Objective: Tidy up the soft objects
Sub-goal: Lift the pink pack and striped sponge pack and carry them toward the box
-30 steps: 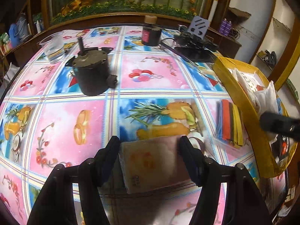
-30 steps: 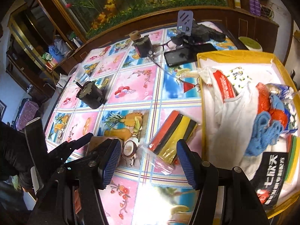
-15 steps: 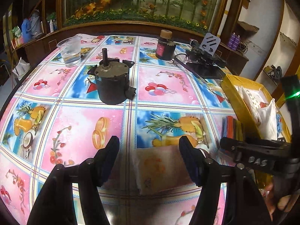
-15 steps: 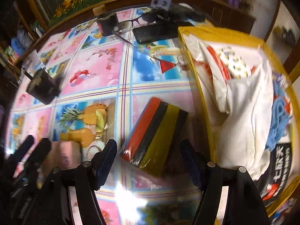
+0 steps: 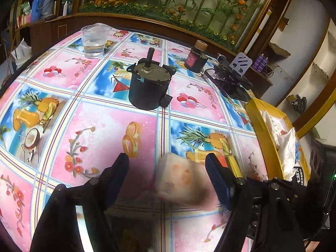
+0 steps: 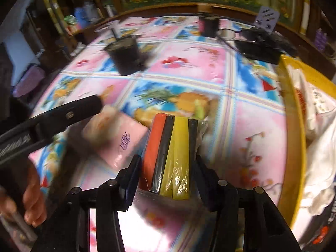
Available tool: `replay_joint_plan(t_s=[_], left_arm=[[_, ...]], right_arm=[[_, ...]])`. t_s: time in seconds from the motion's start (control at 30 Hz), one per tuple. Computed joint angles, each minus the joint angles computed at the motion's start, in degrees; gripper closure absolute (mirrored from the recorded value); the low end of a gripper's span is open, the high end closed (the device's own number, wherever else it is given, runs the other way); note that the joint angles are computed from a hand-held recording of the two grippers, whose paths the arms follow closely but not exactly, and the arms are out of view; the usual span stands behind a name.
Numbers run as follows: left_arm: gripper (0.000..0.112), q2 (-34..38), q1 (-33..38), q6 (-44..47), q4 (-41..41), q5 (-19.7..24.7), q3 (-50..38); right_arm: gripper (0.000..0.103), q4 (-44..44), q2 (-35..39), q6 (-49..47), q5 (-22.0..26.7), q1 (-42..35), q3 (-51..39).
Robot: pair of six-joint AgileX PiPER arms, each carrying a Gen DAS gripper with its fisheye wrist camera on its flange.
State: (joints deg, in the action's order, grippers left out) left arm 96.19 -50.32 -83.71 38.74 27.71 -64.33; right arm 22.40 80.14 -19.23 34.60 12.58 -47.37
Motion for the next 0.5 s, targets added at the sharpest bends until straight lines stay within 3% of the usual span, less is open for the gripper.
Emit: replay_joint_plan(t_s=[0.07, 0.13, 0.2, 0.37, 0.5], left_arm=[[0.032, -0.54, 0.11, 0.07, -0.02, -2.14, 1.0], [0.023, 0.24, -1.03, 0.22, 0.49, -0.58, -0.11], [0.023, 1.73, -2.08, 2.69, -0.55, 2.02, -2.24], [0.023, 3.66, -4.51, 5.51, 0.44, 7.22, -5.05], [0.023, 4.4, -4.82, 8.32, -0.85, 7.74, -5.46]], right_arm=[[0.051, -3.46, -2.28, 3.63, -2.42, -0.1, 1.96], [0.051, -12.06, -5.03, 10.71, -5.74, 1.01, 3.68], [0.051, -12.06, -5.65, 9.16, -7.46, -0.85, 4.16], [0.051, 5.72, -5.23, -10.0, -10.34, -6.85, 6.77], [0.051, 17.71, -4.06, -22.38, -9.3, -9.45, 7.92]])
